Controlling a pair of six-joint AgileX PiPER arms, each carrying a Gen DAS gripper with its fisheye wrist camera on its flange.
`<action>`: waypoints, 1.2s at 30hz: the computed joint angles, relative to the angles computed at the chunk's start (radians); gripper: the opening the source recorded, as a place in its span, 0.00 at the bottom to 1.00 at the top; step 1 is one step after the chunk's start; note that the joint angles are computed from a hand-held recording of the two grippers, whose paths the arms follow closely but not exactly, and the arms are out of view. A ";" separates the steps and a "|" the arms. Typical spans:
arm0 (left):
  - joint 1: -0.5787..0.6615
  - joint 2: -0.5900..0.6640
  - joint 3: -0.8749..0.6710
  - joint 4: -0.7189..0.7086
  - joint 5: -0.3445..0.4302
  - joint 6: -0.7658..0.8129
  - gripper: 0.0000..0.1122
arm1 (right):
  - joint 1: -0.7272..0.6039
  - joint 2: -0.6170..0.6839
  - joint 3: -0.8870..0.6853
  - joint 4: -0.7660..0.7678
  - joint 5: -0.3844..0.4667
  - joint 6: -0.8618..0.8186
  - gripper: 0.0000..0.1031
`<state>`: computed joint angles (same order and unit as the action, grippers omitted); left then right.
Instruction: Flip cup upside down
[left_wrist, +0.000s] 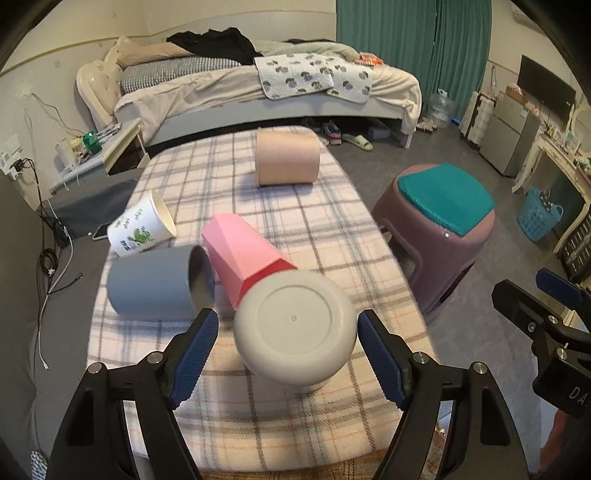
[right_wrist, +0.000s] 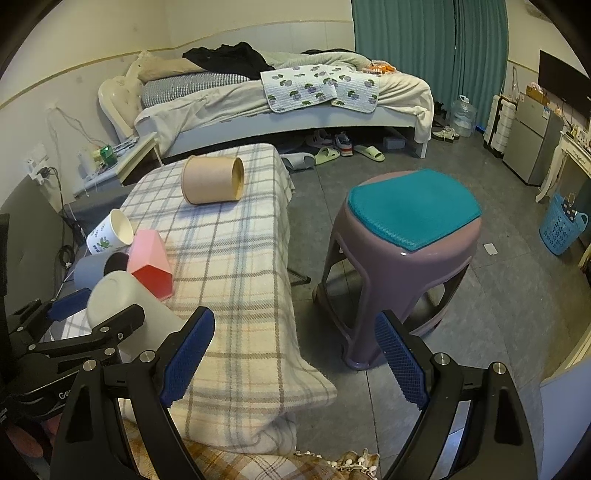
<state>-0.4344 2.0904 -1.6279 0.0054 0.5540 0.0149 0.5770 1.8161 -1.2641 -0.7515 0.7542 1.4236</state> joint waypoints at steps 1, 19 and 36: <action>0.004 -0.017 0.011 -0.011 -0.006 0.004 0.72 | 0.008 -0.009 -0.005 -0.006 0.015 0.002 0.86; 0.143 -0.416 0.253 -0.251 -0.124 0.213 0.81 | 0.280 -0.102 -0.241 -0.171 0.372 -0.021 0.86; 0.308 -0.565 0.665 -1.142 -0.417 1.143 0.91 | 0.372 0.004 -0.155 -0.321 0.225 0.229 1.00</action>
<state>-0.1269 1.5256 -0.9631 -1.1371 0.1373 1.1578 0.9493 1.8203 -1.4195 -1.0727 0.9791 1.6529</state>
